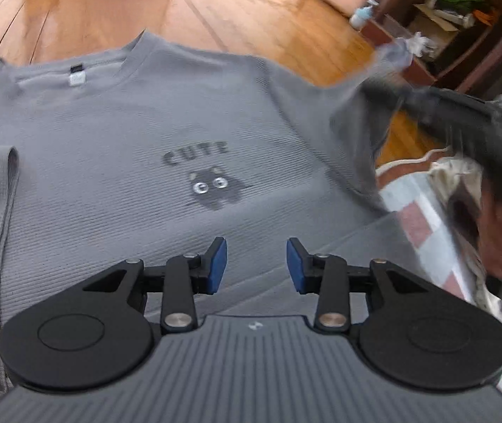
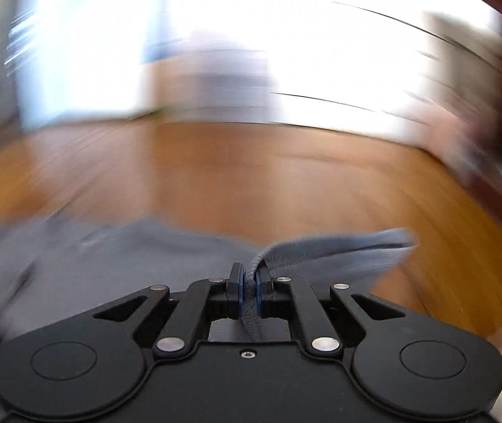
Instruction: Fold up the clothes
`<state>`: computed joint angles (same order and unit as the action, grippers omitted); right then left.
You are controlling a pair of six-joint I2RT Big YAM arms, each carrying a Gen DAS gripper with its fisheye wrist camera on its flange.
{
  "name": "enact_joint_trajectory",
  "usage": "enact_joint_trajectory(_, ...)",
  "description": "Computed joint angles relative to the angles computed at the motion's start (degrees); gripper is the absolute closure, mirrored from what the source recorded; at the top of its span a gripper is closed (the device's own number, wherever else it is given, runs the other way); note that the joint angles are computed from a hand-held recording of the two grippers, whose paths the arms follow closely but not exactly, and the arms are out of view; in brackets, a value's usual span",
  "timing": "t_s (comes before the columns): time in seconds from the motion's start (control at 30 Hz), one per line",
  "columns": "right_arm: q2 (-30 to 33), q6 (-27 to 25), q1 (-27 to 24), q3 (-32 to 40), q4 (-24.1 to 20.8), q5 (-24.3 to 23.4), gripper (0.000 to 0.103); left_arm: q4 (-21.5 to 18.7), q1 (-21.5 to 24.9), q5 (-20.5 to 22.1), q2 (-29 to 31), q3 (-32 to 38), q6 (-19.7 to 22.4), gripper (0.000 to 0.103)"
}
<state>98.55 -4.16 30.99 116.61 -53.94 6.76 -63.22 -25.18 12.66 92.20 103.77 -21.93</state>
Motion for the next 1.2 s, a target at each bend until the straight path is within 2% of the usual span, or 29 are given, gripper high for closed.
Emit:
enact_joint_trajectory(0.03, 2.35, -5.24, 0.65, 3.39, -4.97, -3.76, 0.095, -0.23, 0.35, -0.02, 0.31, 0.29, -0.07, 0.066)
enact_joint_trajectory(0.07, 4.66, -8.67, 1.25, 6.46, -9.87, -5.6, 0.094, -0.46, 0.69, -0.05, 0.62, 0.58, -0.15, 0.066)
enact_joint_trajectory(0.13, 7.36, -9.83, 1.9, 8.84, -16.13, -5.14, 0.094, -0.3, 1.51, 0.64, 0.58, 0.64, -0.19, 0.065)
enact_joint_trajectory(0.17, 6.82, -8.77, 1.74, 7.32, -16.67, -5.8, 0.092, -0.15, 1.95, 1.1, 0.48, 0.61, -0.2, 0.065)
enact_joint_trajectory(0.23, 3.8, -5.37, 0.8, 2.04, -12.81, -9.16, 0.087, 0.9, 2.77, 2.29, 0.69, 0.58, -0.21, 0.062)
enact_joint_trajectory(0.33, -0.3, -0.81, -0.86, -3.17, -10.14, -12.54, 0.086, 4.4, 3.74, 3.35, 2.4, 1.36, -0.93, 0.06)
enact_joint_trajectory(0.37, -1.68, 0.69, -1.49, -4.42, -9.37, -13.56, 0.086, 4.71, 3.99, 3.4, 3.99, 3.05, -0.5, 0.053)
enact_joint_trajectory(0.47, -4.96, 5.65, -3.86, -6.84, -7.92, -15.58, 0.082, 1.32, 4.13, 1.45, 10.9, 12.91, 5.65, 0.046)
enact_joint_trajectory(0.5, -5.88, 7.35, -4.58, -7.37, -7.73, -15.79, 0.077, -0.19, 4.2, 1.16, 13.2, 16.37, 7.04, 0.039)
enact_joint_trajectory(0.57, -7.7, 9.21, -5.02, -9.35, -6.26, -13.9, 0.065, -4.27, 4.27, 0.96, 17.92, 23.65, 9.22, 0.035)
enact_joint_trajectory(0.63, -8.65, 10.07, -5.31, -10.6, -6.37, -12.14, 0.062, -7.89, 3.89, -0.07, 21.73, 29.44, 11.71, 0.034)
enact_joint_trajectory(0.7, -7.6, 9.7, -5.17, -9.4, -8.94, -9.98, 0.062, -4.95, 3.02, -2.93, 21.55, 27.87, 13.37, 0.033)
enact_joint_trajectory(0.77, -6.73, 5.6, -4.05, -8.57, -12.13, -5.14, 0.062, -1.95, 2.09, -4.83, 20.56, 25.36, 15.17, 0.037)
enact_joint_trajectory(0.83, -5.96, 1.84, -2.78, -8.5, -13.63, -0.1, 0.062, -2.26, 1.65, -1.41, 20.03, 24.91, 20.44, 0.092)
enact_joint_trajectory(0.87, -6.08, 1.64, -2.63, -9.13, -12.57, 0.54, 0.061, -1.09, 1.45, -0.68, 18.9, 23.42, 21.96, 0.1)
enact_joint_trajectory(0.97, -6.24, 4.76, -3.22, -10.13, -9.94, -0.54, 0.058, 8.77, 0.85, -4.9, 12.49, 14.26, 23.24, 0.1)
enact_joint_trajectory(1.03, -6.35, 8.29, -3.89, -10.98, -7.75, -1.3, 0.058, 13.79, 1.93, -5.61, 8.58, 9.32, 17.83, 0.099)
enact_joint_trajectory(1.07, -6.47, 10.02, -4.26, -11.6, -6.7, -1.51, 0.059, 14.72, 2.67, -5.44, 7.4, 7.79, 14.84, 0.099)
enact_joint_trajectory(1.1, -6.58, 11.76, -4.62, -12.19, -5.67, -1.7, 0.059, 14.69, 3.48, -5.02, 6.72, 6.79, 12.1, 0.099)
enact_joint_trajectory(1.13, -6.72, 13.58, -4.98, -12.77, -4.86, -2.0, 0.059, 12.79, 4.34, -3.33, 7.05, 6.96, 10.59, 0.099)
enact_joint_trajectory(1.2, -7.4, 16.36, -5.21, -13.92, -3.86, -1.73, 0.061, 3.89, 5.42, 0.22, 10.39, 10.64, 12.38, 0.098)
